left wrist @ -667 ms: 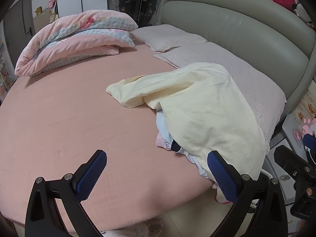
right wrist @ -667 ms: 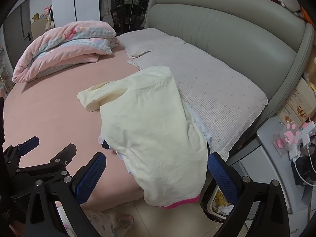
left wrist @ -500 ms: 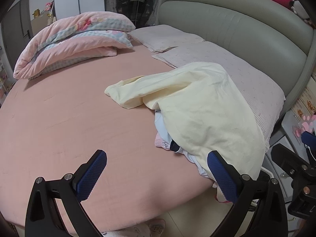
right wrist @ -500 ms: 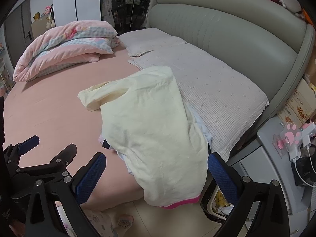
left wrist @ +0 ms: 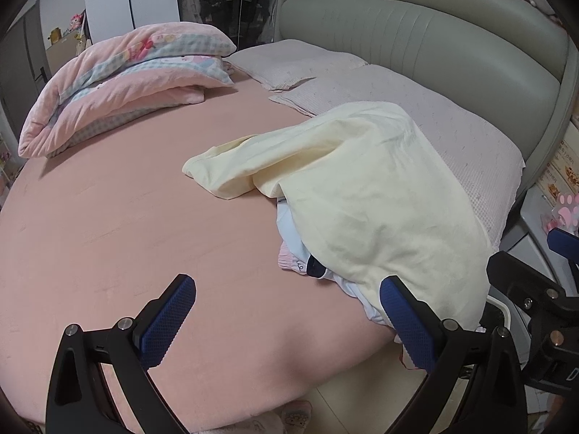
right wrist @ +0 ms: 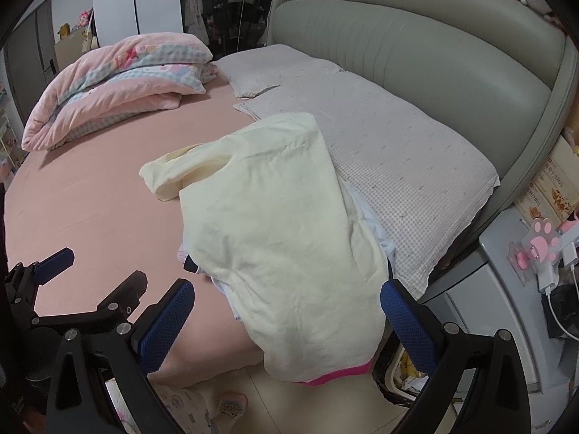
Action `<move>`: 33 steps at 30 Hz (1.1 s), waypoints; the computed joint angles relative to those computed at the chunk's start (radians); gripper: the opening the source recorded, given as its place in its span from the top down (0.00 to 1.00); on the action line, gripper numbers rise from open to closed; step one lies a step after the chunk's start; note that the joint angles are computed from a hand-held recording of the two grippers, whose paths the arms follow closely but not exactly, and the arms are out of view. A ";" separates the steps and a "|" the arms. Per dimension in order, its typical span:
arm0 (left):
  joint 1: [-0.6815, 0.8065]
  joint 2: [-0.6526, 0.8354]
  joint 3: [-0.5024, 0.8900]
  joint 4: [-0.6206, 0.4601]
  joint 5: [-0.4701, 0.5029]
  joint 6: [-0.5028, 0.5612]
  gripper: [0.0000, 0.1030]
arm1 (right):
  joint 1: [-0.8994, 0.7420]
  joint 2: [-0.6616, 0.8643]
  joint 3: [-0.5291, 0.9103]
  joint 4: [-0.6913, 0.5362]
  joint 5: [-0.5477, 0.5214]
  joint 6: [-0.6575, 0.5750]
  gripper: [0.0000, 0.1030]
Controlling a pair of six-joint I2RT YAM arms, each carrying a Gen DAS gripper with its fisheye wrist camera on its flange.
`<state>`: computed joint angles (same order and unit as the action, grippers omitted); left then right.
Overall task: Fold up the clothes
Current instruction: 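Move both grippers toward the pale yellow garment on the clothes pile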
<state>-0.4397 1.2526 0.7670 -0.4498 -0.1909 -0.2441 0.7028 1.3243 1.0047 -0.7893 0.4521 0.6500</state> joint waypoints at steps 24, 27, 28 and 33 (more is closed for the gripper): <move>0.063 0.287 0.057 0.230 0.207 -0.027 0.00 | -0.225 0.127 -0.072 0.269 -0.155 -0.143 0.01; 0.059 0.308 0.063 0.254 0.220 -0.030 0.00 | -0.260 0.131 -0.091 0.304 -0.192 -0.152 0.01; 0.056 0.315 0.065 0.262 0.225 -0.032 0.00 | -0.273 0.132 -0.099 0.318 -0.208 -0.153 0.02; 0.053 0.360 0.084 0.286 0.274 -0.063 0.00 | -0.335 0.147 -0.136 0.380 -0.274 -0.143 0.08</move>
<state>-0.3863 1.6124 0.8506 -0.1636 0.0833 -0.3076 0.3681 1.4715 0.8689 -0.4092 0.1781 0.5069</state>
